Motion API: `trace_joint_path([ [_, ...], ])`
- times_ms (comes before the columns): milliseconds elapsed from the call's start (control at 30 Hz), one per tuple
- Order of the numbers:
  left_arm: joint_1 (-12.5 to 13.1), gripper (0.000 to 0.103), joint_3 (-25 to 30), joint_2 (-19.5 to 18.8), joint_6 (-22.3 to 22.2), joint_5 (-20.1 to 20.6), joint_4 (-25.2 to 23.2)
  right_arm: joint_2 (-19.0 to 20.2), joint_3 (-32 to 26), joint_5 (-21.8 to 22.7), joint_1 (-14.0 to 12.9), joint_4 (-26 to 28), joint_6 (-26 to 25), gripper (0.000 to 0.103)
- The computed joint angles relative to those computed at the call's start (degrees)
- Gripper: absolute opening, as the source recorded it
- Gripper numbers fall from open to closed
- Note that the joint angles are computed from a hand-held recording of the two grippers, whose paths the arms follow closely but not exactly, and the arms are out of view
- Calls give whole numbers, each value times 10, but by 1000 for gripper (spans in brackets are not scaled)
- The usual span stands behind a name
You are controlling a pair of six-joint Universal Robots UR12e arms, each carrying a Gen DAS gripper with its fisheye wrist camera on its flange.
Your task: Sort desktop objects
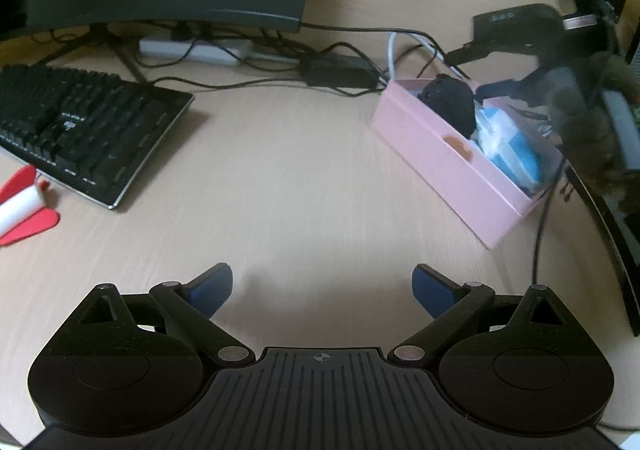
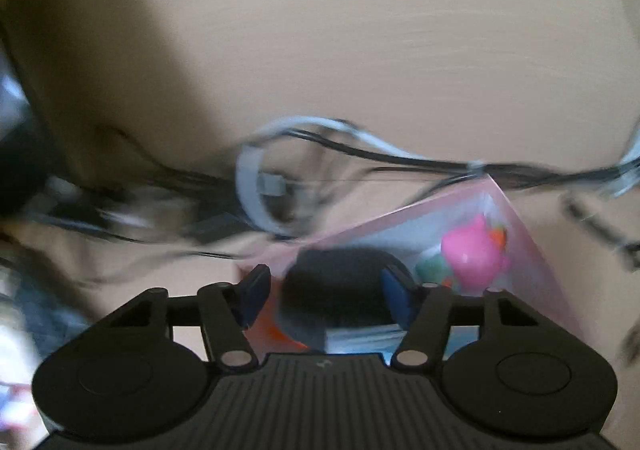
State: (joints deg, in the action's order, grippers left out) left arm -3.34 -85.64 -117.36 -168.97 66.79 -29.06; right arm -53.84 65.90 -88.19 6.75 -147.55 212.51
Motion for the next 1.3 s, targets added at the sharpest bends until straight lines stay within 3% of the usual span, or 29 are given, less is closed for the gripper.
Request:
trace_joint_path([
  [33,0,99,0,0,3,-4,2,-6,7,6,-2,-2,10,61],
  [100,-1,99,-1,1,11,-16,6,-21,25,-46,5,-14,-4,61],
  [200,-5,99,0,-1,17,-24,2,-49,72,-155,25,-48,-93,65],
  [300,-12,99,4,-3,34,-34,-11,-68,108,-168,32,-51,-142,67],
  [400,-17,99,2,0,59,-46,-16,-61,120,-260,51,-36,-194,61],
  [433,-19,99,0,1,68,-47,-14,-59,124,-272,53,-41,-201,61],
  [467,-20,99,-1,3,73,-46,-10,-62,128,-260,51,-42,-197,61],
  [533,-22,100,-3,4,74,-42,-4,-80,152,-190,37,-78,-165,62],
  [567,-24,100,-2,3,72,-38,-2,-85,160,-180,34,-98,-151,67],
  [600,-25,100,-3,4,71,-36,0,-89,164,-190,31,-113,-135,74],
  [667,-28,100,-4,5,70,-31,5,-92,167,-221,23,-123,-96,79],
  [733,-31,100,-8,8,70,-30,10,-95,171,-220,9,-118,-50,81],
  [800,-33,100,-12,11,74,-28,10,-96,178,-210,-7,-112,5,92],
  [867,-35,100,-14,13,81,-24,8,-96,186,-161,-23,-114,46,97],
  [933,-36,100,-15,14,84,-18,8,-97,197,-81,-37,-127,74,97],
  [967,-36,100,-15,13,83,-15,11,-96,200,-58,-39,-137,80,100],
  [1100,-36,100,-9,8,63,4,22,-99,205,-76,-17,-143,52,103],
  [1233,-31,100,-5,4,48,14,28,-95,206,-5,-11,-172,43,103],
  [1300,-30,100,-4,3,47,26,32,-78,182,1,-1,-166,35,103],
])
